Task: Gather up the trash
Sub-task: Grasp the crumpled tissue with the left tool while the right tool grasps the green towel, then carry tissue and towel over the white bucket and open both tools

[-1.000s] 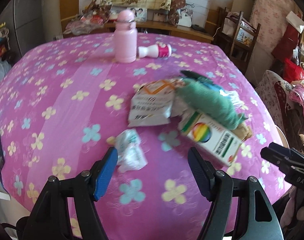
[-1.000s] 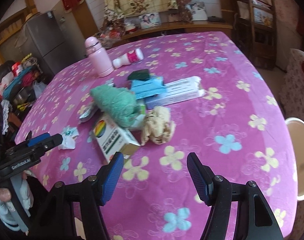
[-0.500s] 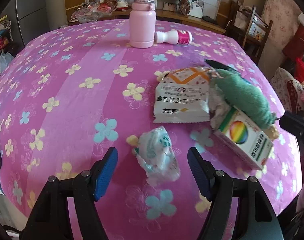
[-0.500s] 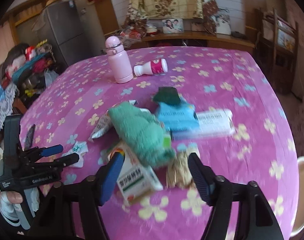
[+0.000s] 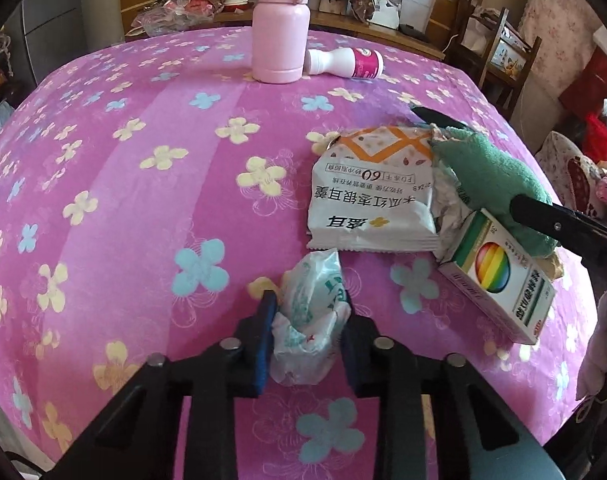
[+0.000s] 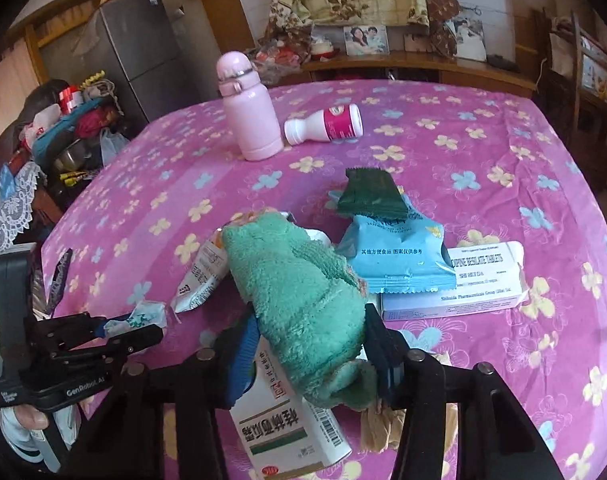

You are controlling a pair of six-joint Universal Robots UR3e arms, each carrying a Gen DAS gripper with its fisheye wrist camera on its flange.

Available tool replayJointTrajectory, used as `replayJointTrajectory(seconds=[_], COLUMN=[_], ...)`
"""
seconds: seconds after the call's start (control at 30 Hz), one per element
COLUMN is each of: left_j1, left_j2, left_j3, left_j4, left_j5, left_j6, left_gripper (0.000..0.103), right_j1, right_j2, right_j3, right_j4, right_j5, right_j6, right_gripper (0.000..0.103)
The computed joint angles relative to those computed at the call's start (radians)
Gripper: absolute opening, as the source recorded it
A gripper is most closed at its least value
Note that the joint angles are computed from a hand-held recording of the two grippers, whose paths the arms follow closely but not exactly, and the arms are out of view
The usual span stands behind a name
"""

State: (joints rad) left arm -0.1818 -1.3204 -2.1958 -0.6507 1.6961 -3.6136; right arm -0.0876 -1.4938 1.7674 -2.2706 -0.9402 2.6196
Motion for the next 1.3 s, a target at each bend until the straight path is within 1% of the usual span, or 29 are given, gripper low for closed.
replayJointTrajectory(seconds=[0.03, 0.13, 0.23, 0.37, 0.57, 0.63, 0.7, 1.0, 1.17, 1.3], left_j1=[0.001, -0.007, -0.036, -0.115, -0.265, -0.318, -0.36, -0.479, -0.513, -0.541], left_j2=[0.014, 0.054, 0.084, 0.063, -0.058, -0.112, -0.163, -0.367, -0.46, -0.542], left_j3=[-0.004, -0.001, 0.017, 0.092, 0.253, 0.312, 0.368, 0.608, 0.738, 0.861], left_j4=[-0.002, -0.016, -0.03, -0.057, -0.097, -0.103, -0.108, -0.151, -0.183, -0.216], left_j5=[-0.006, -0.013, -0.007, 0.035, 0.154, 0.203, 0.233, 0.312, 0.327, 0.335], left_j6=[-0.004, -0.022, -0.042, -0.063, -0.117, -0.125, -0.133, -0.142, -0.131, -0.112], left_gripper=[0.023, 0.023, 0.022, 0.023, 0.023, 0.023, 0.023, 0.023, 0.023, 0.023], right_j1=[-0.01, -0.054, -0.116, -0.188, -0.317, -0.363, -0.403, -0.613, -0.723, -0.803], right_j2=[-0.022, -0.088, -0.161, -0.252, -0.389, -0.424, -0.448, -0.513, -0.521, -0.515], right_j3=[0.013, 0.042, 0.062, 0.097, 0.142, 0.144, 0.143, 0.103, 0.067, 0.041], right_j4=[0.004, 0.039, 0.117, 0.207, 0.363, 0.422, 0.472, 0.74, 0.866, 0.932], right_j5=[0.009, 0.056, 0.111, 0.152, 0.201, 0.208, 0.216, 0.257, 0.269, 0.272], right_j6=[-0.008, -0.034, -0.067, -0.118, -0.23, -0.275, -0.313, -0.511, -0.604, -0.661], right_gripper=[0.051, 0.051, 0.051, 0.051, 0.051, 0.051, 0.051, 0.051, 0.051, 0.051])
